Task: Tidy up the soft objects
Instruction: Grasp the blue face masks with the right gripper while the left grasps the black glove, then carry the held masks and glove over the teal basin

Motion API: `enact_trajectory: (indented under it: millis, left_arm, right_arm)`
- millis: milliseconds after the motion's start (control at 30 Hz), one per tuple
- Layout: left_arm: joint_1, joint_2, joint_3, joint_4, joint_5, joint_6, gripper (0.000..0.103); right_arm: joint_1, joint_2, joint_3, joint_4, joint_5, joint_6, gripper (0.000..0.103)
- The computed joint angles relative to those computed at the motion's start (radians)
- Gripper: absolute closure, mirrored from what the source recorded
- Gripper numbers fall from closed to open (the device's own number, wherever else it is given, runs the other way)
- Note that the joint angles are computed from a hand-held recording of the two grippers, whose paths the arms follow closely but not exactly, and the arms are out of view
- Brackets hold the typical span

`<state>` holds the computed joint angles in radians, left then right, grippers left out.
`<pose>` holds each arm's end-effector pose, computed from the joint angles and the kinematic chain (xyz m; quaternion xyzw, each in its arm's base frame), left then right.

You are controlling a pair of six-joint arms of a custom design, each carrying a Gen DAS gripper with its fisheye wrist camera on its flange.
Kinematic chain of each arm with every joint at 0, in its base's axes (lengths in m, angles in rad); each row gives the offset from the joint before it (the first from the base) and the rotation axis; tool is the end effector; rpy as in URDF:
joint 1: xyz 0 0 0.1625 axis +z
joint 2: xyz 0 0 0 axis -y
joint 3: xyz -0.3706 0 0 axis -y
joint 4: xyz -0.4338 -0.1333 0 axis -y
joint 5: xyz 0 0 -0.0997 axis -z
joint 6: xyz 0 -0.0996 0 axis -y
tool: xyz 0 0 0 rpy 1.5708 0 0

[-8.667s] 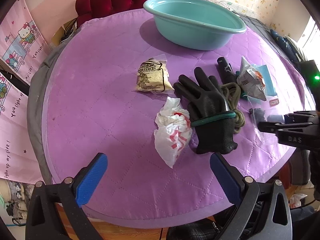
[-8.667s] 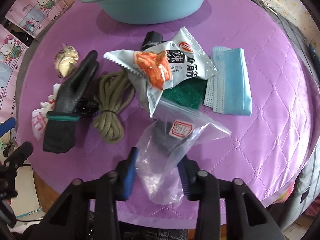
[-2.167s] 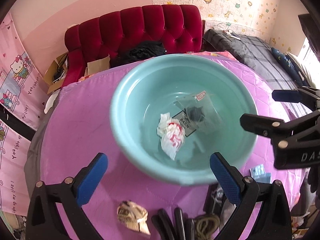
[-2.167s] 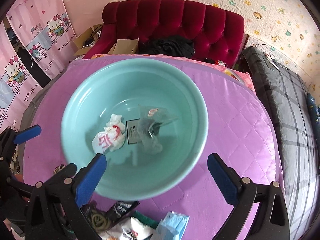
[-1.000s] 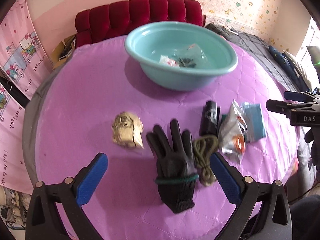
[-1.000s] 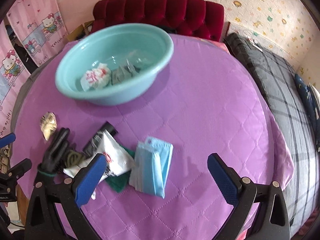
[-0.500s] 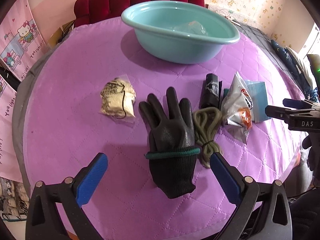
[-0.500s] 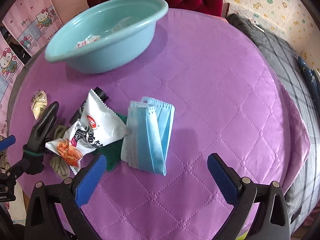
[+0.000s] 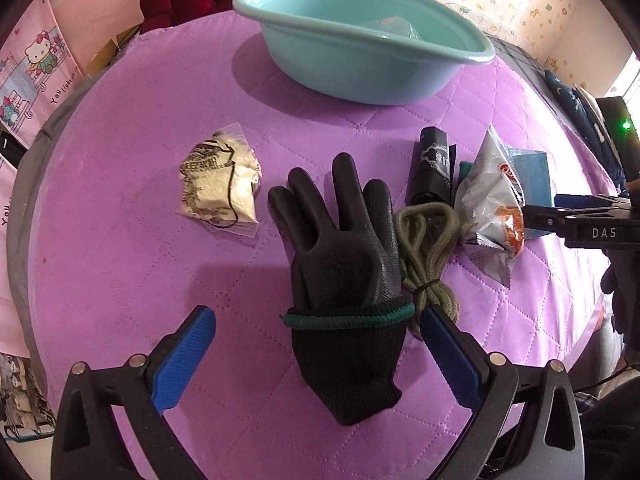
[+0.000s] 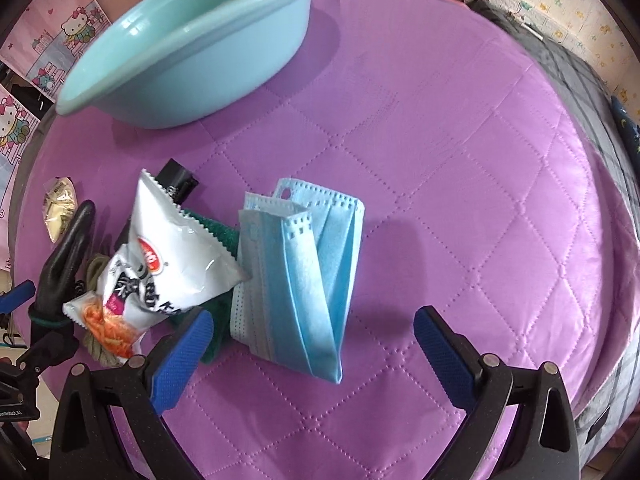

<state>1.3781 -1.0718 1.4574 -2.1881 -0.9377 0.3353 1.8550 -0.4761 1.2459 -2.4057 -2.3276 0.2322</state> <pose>0.0556 -0.7187 0.2695 0.2116 0.9206 -0.0875 0.3162 0.2712 -0.6970 -0.0353 0.0121 -0.9288 0.1235 0.3493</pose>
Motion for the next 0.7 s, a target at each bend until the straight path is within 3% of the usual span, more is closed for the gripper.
enact_trajectory:
  millis: [100, 167, 200, 233, 267, 333, 400, 700]
  left_arm:
    - [0.004, 0.015, -0.018, 0.015, -0.012, -0.005, 0.0]
    - [0.006, 0.023, -0.031, 0.028, -0.023, -0.009, 0.006]
    - [0.007, 0.028, -0.038, 0.031, -0.03, -0.007, 0.016]
    - [0.007, 0.032, -0.041, 0.031, -0.032, -0.003, 0.033]
    - [0.006, 0.034, -0.043, 0.033, -0.032, 0.0, 0.041]
    - [0.001, 0.038, -0.044, 0.035, -0.026, 0.003, 0.052]
    - [0.0, 0.042, -0.05, 0.045, -0.027, 0.004, 0.062]
    - [0.002, -0.002, -0.026, 0.055, -0.045, -0.007, 0.067]
  right_arm:
    - [-0.006, 0.013, -0.021, 0.0, 0.002, -0.003, 0.001]
    - [-0.011, 0.021, -0.037, -0.004, 0.003, -0.016, 0.003]
    - [-0.012, 0.025, -0.045, -0.006, 0.004, -0.024, 0.008]
    - [-0.012, 0.034, -0.06, -0.002, 0.002, -0.031, 0.019]
    - [-0.01, 0.034, -0.063, -0.004, -0.003, -0.036, 0.028]
    - [-0.009, 0.03, -0.062, -0.019, 0.002, -0.045, 0.061]
    - [-0.011, 0.019, -0.054, -0.029, 0.008, -0.039, 0.081]
    - [-0.001, -0.022, 0.013, -0.065, 0.003, -0.037, 0.085]
